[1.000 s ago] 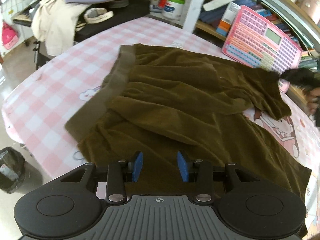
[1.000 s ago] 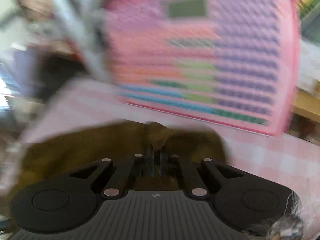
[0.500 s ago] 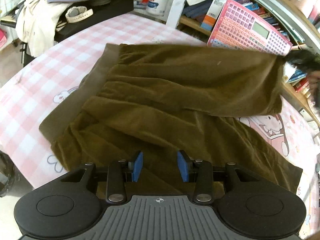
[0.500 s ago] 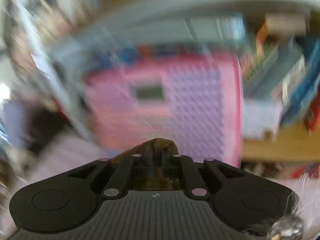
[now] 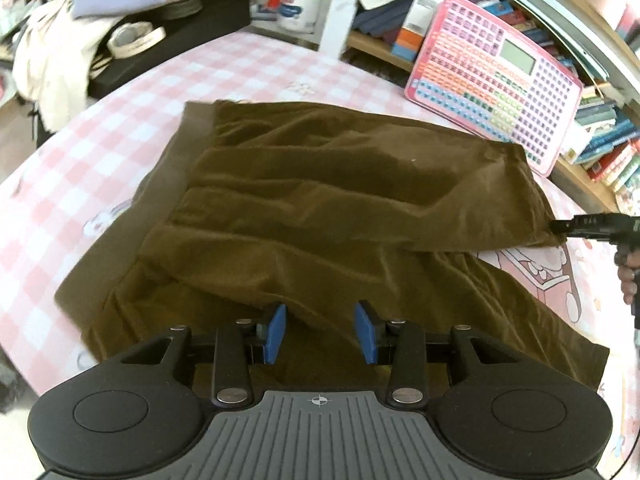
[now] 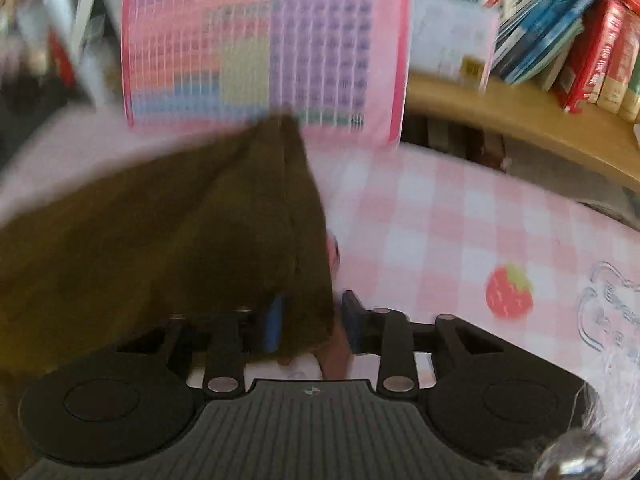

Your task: Fold clothes

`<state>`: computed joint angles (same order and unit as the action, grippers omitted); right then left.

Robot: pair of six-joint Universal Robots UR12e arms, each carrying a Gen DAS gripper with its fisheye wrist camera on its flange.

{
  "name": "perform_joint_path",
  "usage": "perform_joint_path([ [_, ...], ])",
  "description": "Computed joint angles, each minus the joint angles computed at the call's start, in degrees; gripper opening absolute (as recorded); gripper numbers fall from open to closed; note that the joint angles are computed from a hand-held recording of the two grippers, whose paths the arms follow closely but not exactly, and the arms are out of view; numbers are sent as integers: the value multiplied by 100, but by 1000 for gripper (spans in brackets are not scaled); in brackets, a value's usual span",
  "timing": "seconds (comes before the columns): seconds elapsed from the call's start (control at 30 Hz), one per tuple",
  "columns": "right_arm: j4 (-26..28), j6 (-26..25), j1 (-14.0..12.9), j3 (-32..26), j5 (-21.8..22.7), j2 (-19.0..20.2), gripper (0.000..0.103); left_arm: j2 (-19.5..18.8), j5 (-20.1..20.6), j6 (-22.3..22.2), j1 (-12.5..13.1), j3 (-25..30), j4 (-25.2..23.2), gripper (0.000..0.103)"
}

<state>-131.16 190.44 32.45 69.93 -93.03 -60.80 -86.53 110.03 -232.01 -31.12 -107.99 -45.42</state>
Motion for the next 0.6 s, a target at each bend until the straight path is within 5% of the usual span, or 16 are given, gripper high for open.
perform_joint_path([
  [0.2, -28, 282, 15, 277, -272, -225, 11, 13, 50, 210, 34, -10, 92, 39],
  [0.3, -298, 398, 59, 394, -515, -212, 21, 5, 224, 524, 124, -8, 261, 39],
  [0.37, -455, 550, 120, 435, -827, -222, 32, -8, 406, 721, 234, -21, 485, 39],
  [0.6, -849, 846, 256, 999, -536, -708, 32, -207, 453, 1326, 862, 33, 900, 32],
])
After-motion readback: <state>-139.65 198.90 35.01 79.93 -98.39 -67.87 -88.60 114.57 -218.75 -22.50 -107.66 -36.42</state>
